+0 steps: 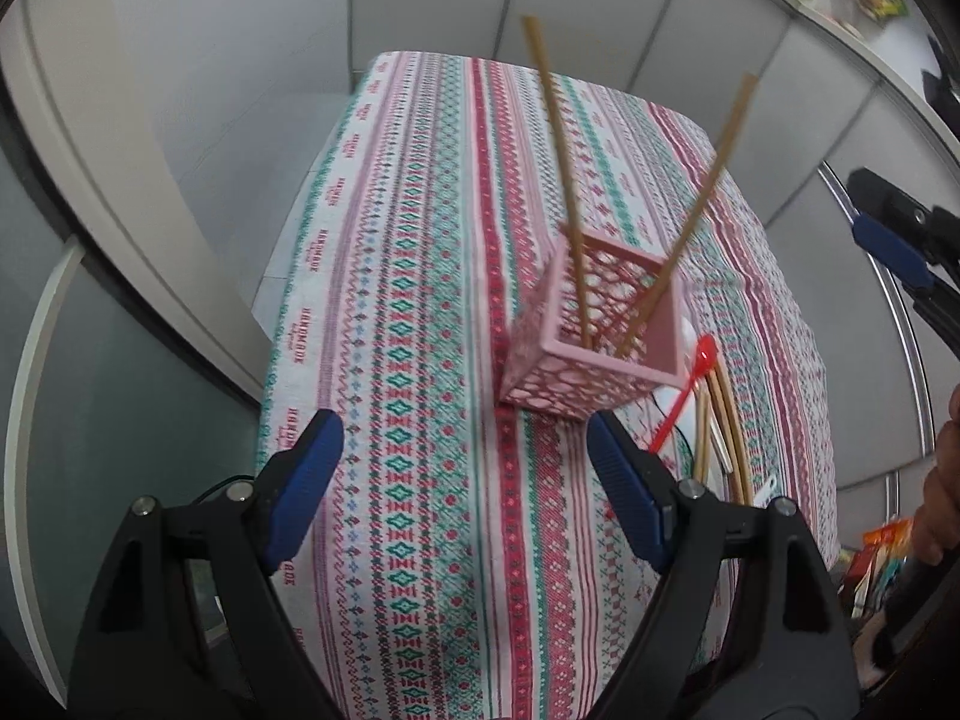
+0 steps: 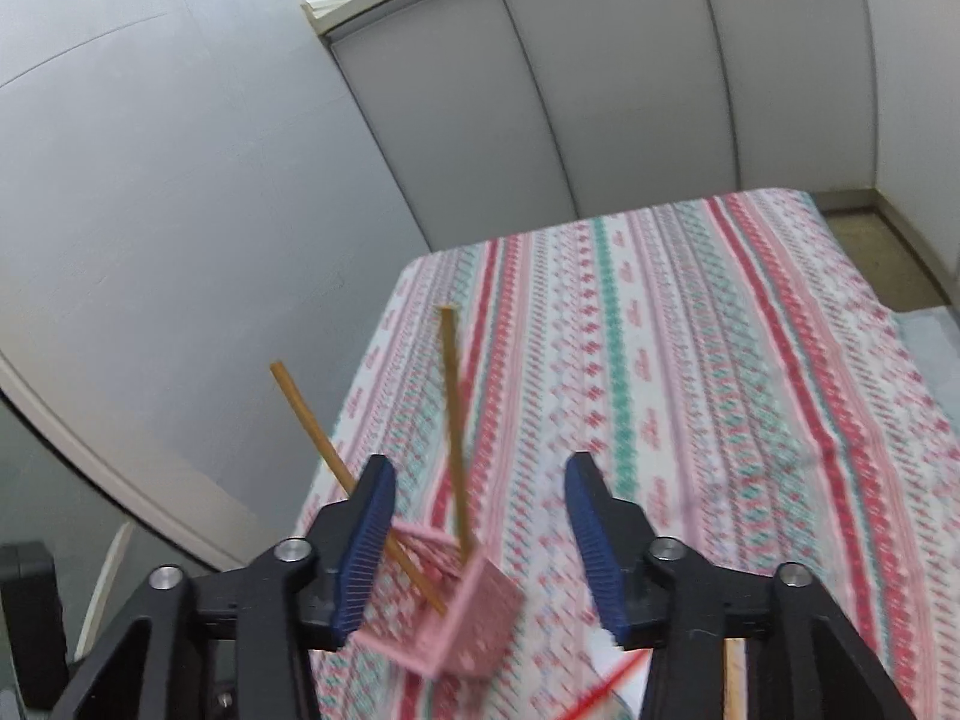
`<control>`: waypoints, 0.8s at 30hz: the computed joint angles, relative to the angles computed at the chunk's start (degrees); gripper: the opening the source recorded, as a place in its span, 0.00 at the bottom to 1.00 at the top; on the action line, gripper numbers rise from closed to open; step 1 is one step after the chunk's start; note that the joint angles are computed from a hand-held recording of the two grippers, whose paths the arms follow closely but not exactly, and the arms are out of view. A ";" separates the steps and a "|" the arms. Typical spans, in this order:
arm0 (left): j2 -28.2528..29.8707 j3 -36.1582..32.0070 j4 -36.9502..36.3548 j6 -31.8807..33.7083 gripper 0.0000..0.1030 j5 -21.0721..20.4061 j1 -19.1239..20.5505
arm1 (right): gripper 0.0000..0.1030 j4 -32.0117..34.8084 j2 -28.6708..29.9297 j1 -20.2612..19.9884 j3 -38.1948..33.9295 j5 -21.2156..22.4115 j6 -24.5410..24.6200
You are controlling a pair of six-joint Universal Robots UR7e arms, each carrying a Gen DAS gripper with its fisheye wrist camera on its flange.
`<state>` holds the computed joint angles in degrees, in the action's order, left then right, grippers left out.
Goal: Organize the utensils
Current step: 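Move the left gripper back to the utensils and grasp a chopstick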
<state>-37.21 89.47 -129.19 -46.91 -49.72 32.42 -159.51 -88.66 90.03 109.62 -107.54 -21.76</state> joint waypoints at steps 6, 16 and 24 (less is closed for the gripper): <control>2.14 -1.83 2.60 3.68 0.81 -1.72 -1.43 | 0.69 8.47 -4.47 -3.14 0.65 -4.74 1.30; 7.64 -6.32 4.93 8.09 0.81 -6.03 -2.60 | 0.71 16.97 -8.57 -8.79 1.13 -8.63 2.29; 12.97 -9.87 3.43 11.66 0.68 -9.13 -4.10 | 0.72 19.99 -9.91 -12.01 1.30 -9.94 1.27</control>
<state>-24.25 79.60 -125.76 -35.26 -58.85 28.32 -139.52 -98.57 78.02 110.92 -117.48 -20.49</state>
